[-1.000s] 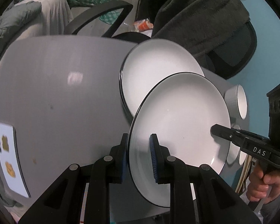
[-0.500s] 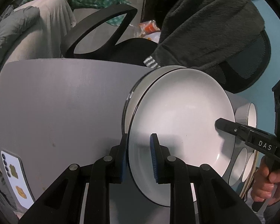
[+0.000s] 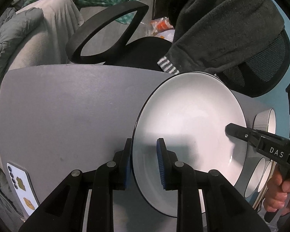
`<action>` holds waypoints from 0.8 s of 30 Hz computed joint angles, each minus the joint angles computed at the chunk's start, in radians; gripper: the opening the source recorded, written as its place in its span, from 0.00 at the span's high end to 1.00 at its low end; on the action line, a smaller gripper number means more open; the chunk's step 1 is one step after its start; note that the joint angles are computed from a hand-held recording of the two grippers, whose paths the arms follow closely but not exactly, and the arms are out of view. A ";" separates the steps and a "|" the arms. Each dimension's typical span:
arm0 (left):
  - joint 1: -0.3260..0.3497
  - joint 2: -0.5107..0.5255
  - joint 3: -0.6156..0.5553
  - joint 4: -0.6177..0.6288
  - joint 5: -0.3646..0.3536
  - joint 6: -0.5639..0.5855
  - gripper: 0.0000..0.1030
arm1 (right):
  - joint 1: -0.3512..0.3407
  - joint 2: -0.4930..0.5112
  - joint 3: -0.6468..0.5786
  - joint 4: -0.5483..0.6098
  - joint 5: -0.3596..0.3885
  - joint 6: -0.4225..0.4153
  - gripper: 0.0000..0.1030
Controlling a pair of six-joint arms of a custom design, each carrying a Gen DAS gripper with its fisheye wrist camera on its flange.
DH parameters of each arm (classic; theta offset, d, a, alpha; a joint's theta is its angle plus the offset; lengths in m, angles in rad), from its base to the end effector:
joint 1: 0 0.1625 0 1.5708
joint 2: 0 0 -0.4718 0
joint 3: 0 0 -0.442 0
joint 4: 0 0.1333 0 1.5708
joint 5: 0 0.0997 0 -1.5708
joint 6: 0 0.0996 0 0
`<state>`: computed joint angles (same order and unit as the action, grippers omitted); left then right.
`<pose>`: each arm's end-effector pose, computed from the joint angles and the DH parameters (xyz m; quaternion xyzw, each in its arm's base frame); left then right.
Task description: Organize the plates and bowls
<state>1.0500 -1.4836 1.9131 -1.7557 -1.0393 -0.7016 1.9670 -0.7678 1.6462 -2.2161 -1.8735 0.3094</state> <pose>-0.0988 -0.5415 0.3410 -0.0545 0.9567 -0.0532 0.2810 0.3644 -0.6027 0.0344 0.0601 -0.9802 -0.0561 0.1803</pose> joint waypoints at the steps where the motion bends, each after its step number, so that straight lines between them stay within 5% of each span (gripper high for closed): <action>1: -0.001 -0.002 -0.001 0.007 -0.002 -0.001 0.77 | 0.000 0.002 -0.003 0.003 -0.003 0.002 0.85; 15: -0.005 -0.005 0.010 -0.013 0.015 0.011 0.77 | 0.001 0.005 -0.024 0.048 -0.009 0.025 0.84; 24: -0.019 -0.020 0.029 -0.031 0.024 -0.001 0.75 | 0.009 0.005 -0.019 0.034 -0.010 0.034 0.68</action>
